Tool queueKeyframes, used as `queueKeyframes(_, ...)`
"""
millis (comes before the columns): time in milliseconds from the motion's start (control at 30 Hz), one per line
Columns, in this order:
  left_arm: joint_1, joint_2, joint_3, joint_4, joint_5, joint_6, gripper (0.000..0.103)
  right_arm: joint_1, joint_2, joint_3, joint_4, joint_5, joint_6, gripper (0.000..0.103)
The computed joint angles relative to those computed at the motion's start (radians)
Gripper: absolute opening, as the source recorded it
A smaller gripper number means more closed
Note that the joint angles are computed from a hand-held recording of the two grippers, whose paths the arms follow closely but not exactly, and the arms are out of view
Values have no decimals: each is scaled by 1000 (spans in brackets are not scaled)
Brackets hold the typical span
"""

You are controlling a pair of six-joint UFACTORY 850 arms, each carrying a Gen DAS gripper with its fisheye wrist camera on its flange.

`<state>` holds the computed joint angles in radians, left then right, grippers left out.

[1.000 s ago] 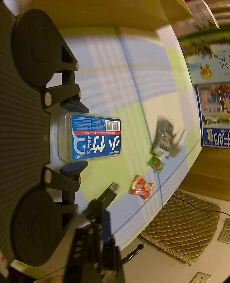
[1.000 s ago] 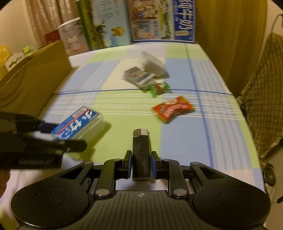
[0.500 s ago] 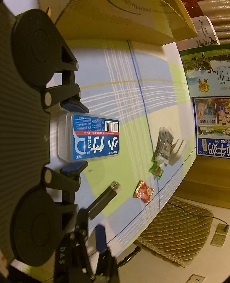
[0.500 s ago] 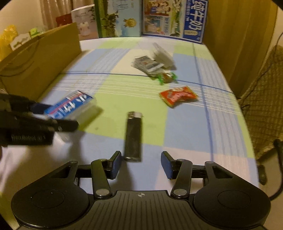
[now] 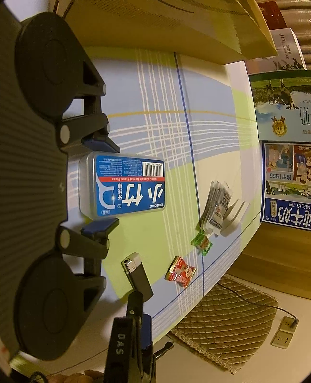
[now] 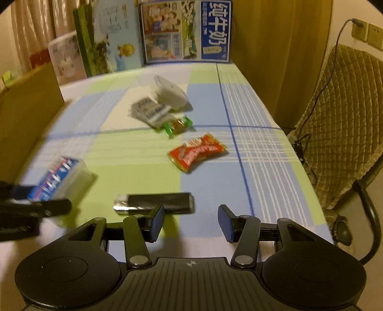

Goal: Organize objects
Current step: 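Lift the lighter with the right tool, turning it crosswise between the fingers, then carry the lighter and toothpick box with both tools to the cardboard box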

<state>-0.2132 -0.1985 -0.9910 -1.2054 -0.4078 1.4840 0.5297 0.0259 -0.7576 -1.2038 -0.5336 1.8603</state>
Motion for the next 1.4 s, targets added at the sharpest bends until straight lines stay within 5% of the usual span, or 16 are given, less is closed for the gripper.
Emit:
queueKeyframes(67, 2, 0, -1, 3, 1, -13, 52, 8, 14, 15, -68, 26, 71, 73)
queueKeyframes(133, 4, -2, -3, 8, -5, -29, 52, 18, 9, 13, -107, 31, 95, 84)
queueKeyframes(700, -6, -4, 9, -46, 44, 45, 59, 16, -100, -45, -157, 32, 95, 85)
queueKeyframes(900, -7, -9, 8, -90, 46, 88, 59, 25, -107, -56, -124, 16, 52, 78)
queueKeyframes(1400, -17, -19, 7, -154, 63, 186, 52, 25, -102, -55, -109, 0, 63, 78)
